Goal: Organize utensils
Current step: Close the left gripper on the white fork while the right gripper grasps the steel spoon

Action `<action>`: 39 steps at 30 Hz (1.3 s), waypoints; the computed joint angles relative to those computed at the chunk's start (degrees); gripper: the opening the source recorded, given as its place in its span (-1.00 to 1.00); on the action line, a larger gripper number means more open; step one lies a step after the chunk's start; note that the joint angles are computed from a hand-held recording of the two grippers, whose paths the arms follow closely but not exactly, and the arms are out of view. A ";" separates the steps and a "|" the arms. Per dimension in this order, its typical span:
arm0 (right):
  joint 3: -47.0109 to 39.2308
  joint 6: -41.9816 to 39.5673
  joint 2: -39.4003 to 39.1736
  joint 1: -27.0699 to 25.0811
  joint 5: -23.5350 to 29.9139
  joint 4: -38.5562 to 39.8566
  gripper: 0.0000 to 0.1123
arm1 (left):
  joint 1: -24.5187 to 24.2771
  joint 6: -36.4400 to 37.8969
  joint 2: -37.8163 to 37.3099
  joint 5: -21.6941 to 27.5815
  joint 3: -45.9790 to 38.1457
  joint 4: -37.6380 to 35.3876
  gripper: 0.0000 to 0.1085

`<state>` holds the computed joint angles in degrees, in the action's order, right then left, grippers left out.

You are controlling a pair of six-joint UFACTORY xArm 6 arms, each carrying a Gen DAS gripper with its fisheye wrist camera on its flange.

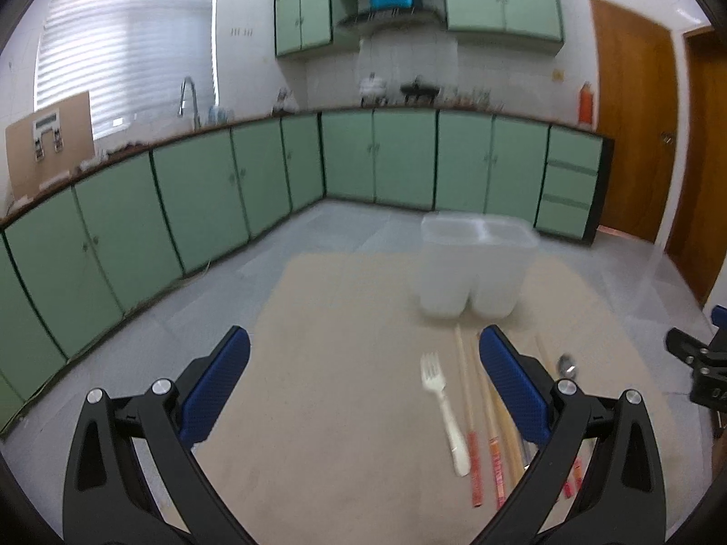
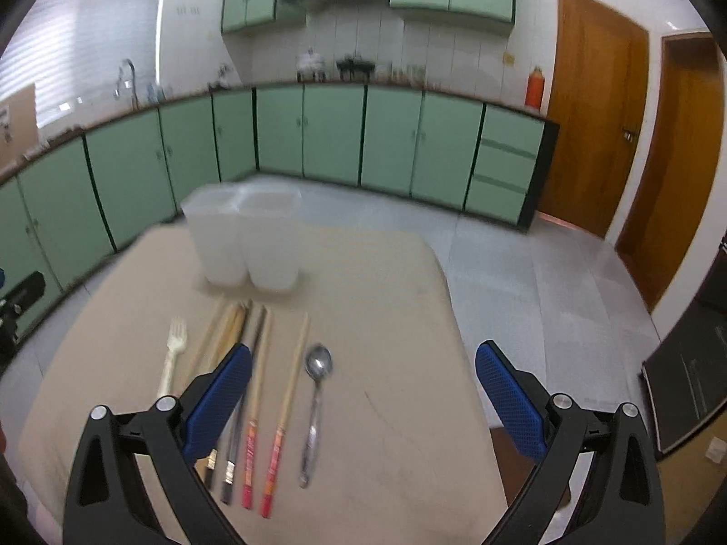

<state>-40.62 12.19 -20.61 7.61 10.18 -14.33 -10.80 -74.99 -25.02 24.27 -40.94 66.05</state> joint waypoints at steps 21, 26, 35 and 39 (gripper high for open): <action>-21.43 -28.28 26.28 2.51 16.00 29.02 -0.08 | 1.50 21.49 28.24 -1.17 -17.09 -22.91 0.66; -25.07 -28.74 29.51 2.18 18.69 29.65 -0.23 | 1.52 27.78 32.12 -0.57 -19.78 -31.52 0.41; -28.40 -27.58 32.64 1.91 19.38 28.59 -0.25 | 1.07 33.55 36.40 1.77 -24.34 -37.85 0.41; -28.45 -26.18 33.10 2.40 18.50 26.91 -0.43 | 0.36 38.81 39.56 3.56 -27.58 -45.28 0.14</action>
